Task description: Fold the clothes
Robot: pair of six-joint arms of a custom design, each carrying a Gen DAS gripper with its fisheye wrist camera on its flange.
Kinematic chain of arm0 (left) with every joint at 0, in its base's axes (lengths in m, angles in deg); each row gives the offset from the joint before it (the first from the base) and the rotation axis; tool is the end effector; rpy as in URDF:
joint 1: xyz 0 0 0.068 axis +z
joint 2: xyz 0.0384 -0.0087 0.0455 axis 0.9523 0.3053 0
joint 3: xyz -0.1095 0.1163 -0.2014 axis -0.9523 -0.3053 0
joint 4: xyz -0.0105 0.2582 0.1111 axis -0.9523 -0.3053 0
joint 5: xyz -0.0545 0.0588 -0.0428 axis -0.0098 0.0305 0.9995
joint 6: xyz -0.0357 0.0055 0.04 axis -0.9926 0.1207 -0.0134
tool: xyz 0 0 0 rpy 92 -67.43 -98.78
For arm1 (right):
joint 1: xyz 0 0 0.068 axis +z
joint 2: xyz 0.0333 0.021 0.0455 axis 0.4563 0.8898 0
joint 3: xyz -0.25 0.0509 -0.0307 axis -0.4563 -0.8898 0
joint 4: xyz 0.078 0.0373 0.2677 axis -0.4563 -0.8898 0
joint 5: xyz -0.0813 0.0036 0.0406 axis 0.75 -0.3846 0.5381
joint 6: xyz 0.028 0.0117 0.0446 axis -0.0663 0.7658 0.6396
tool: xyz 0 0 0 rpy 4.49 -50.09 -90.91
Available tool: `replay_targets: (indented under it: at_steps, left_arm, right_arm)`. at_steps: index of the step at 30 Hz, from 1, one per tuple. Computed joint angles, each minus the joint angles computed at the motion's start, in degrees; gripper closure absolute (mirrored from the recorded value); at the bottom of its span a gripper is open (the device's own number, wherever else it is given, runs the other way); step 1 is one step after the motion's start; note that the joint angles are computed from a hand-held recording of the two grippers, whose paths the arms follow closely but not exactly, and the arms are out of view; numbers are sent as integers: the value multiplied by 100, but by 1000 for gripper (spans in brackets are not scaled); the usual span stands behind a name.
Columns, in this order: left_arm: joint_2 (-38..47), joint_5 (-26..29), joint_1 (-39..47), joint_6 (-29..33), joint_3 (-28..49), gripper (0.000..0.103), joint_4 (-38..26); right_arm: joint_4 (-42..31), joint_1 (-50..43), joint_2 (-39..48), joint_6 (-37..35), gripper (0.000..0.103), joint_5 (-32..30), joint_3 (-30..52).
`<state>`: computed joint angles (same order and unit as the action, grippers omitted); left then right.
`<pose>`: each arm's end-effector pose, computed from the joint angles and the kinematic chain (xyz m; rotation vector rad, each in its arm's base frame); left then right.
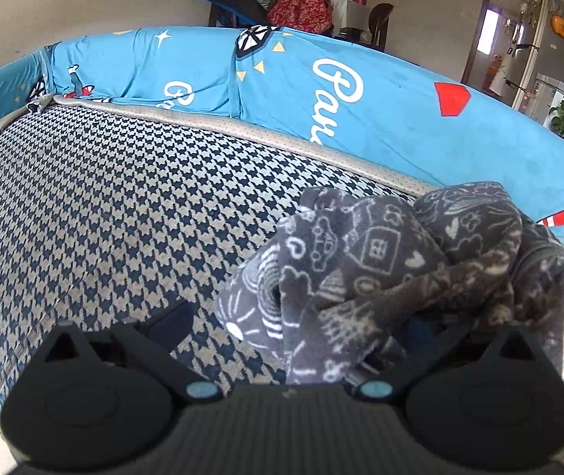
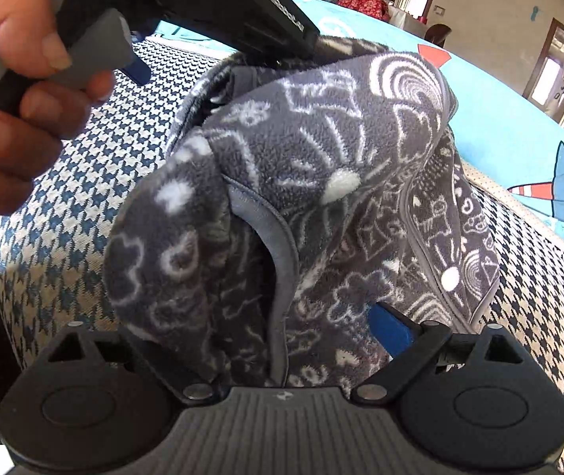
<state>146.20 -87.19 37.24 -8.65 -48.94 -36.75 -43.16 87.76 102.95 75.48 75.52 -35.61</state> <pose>0.2598 -0.1656 0.1067 -0.1225 2.3612 -0.0997 0.1336 0.1956 0.0358 -0.5005 2.3003 -0.0910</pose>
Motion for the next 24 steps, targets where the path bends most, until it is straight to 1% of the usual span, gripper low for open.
replay_targets:
  at_steps: [1,2,3,5,6,8,16,23,24]
  left_arm:
    - [-1,-52,21,-23,8,0,-30]
    - [-11,-124,30,-38,9,0,-64]
    - [-24,-195,41,-34,4,0,-89]
    - [-50,-290,62,-26,5,0,-143]
    - [-54,-307,86,-14,6,0,-148]
    - [-61,-341,134,11,8,0,-154]
    - [-32,-835,135,121,45,0,-244]
    - [-198,-1116,306,-129,-89,0,-413]
    - [-214,-1176,331,-173,-96,0,-461]
  right_arm:
    - [8,-43,-28,60,29,-36,-14]
    - [13,-86,-59,119,38,-73,-30]
    - [16,-131,-94,178,41,-111,-47]
    - [25,-214,-165,293,60,-182,-80]
    - [44,-216,-258,312,63,-188,-136]
    - [108,-202,-435,277,80,-200,-257]
    - [202,-26,-1509,177,85,-449,-934]
    - [511,-16,-2658,-246,86,-1263,-1676]
    - [470,63,-2783,-251,86,-1340,-1729]
